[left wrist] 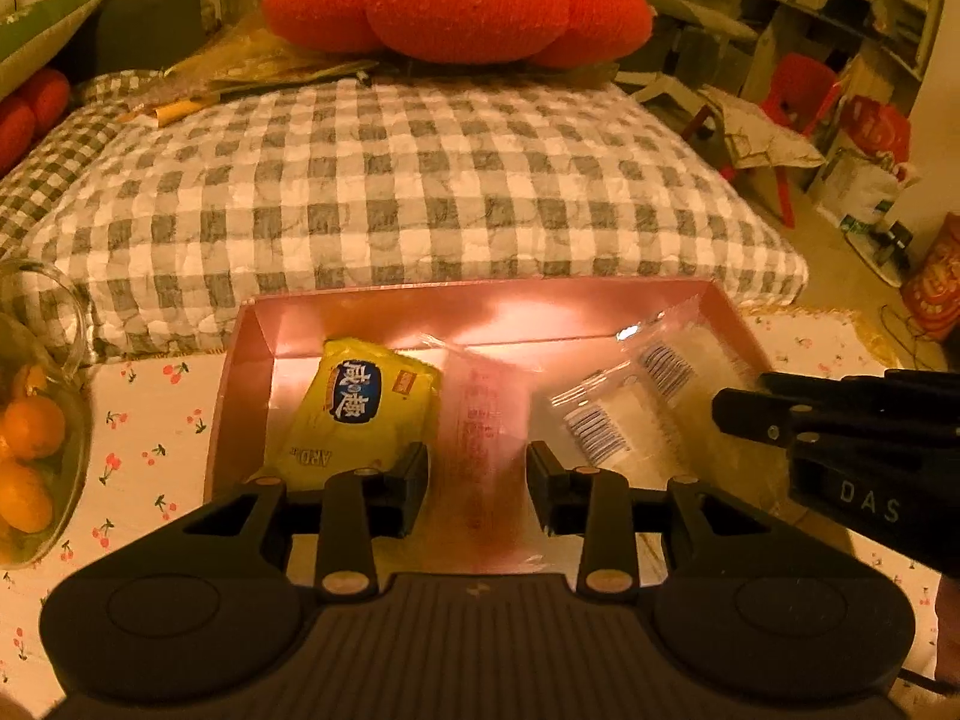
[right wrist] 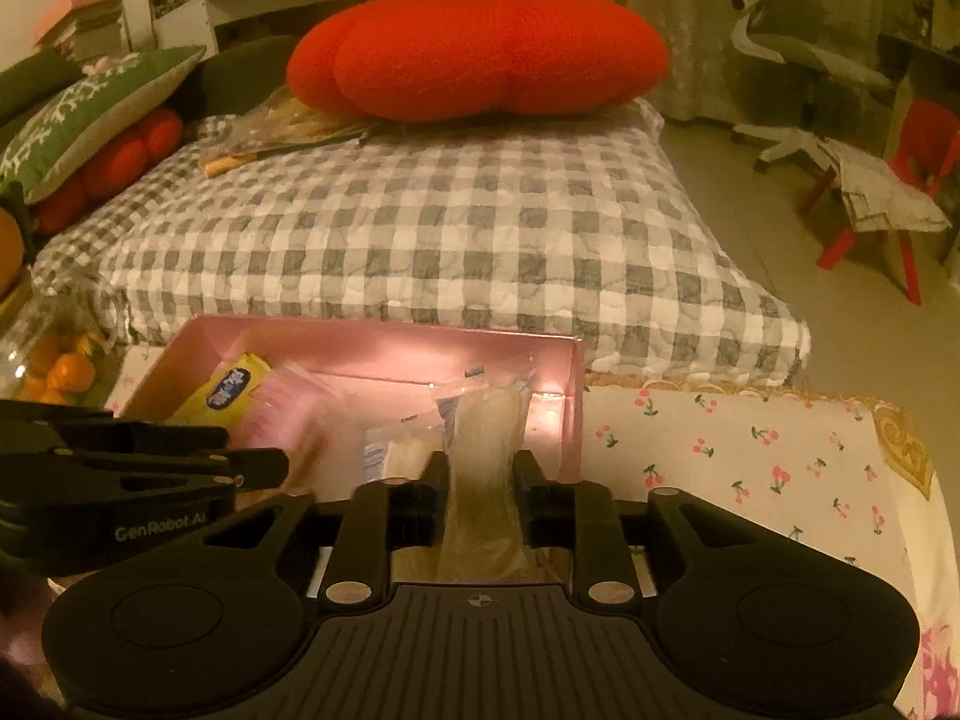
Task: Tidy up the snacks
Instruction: 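Carry the pink and translucent packets into the pink-rimmed box and open both tools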
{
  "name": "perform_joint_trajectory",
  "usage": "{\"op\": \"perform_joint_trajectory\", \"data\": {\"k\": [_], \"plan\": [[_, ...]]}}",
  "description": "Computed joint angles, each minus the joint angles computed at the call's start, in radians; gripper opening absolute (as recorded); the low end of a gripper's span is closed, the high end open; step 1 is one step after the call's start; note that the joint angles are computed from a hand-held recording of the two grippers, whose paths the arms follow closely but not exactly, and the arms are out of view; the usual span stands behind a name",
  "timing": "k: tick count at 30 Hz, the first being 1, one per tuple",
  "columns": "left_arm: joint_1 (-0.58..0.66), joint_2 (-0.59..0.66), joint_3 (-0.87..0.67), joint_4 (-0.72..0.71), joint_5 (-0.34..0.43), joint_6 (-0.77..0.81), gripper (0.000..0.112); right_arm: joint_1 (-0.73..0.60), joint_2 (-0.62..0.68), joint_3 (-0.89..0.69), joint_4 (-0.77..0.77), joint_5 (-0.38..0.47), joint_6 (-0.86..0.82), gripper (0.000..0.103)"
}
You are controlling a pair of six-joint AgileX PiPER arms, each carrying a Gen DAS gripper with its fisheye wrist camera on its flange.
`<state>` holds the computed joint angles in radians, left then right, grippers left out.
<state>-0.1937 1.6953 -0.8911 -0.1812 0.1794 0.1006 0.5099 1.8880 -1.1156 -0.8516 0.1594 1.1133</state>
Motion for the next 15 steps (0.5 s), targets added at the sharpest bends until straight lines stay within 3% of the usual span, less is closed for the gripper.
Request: {"op": "perform_joint_trajectory", "data": {"k": [3, 6, 12, 15], "plan": [[-0.01, -0.034, 0.022, 0.038, -0.001, -0.021, 0.04, -0.001, -0.032, 0.028, -0.101, -0.004, 0.111, 0.043], [-0.019, -0.068, 0.039, 0.07, 0.008, -0.04, 0.048, 0.002, -0.07, 0.054, -0.091, -0.003, 0.1, 0.054], [-0.021, -0.147, 0.088, 0.074, 0.028, -0.044, 0.06, 0.022, -0.156, 0.103, -0.035, 0.024, 0.039, 0.069], [-0.031, -0.191, 0.114, 0.12, 0.039, -0.096, 0.065, 0.036, -0.203, 0.128, 0.012, 0.042, -0.007, 0.071]]}}
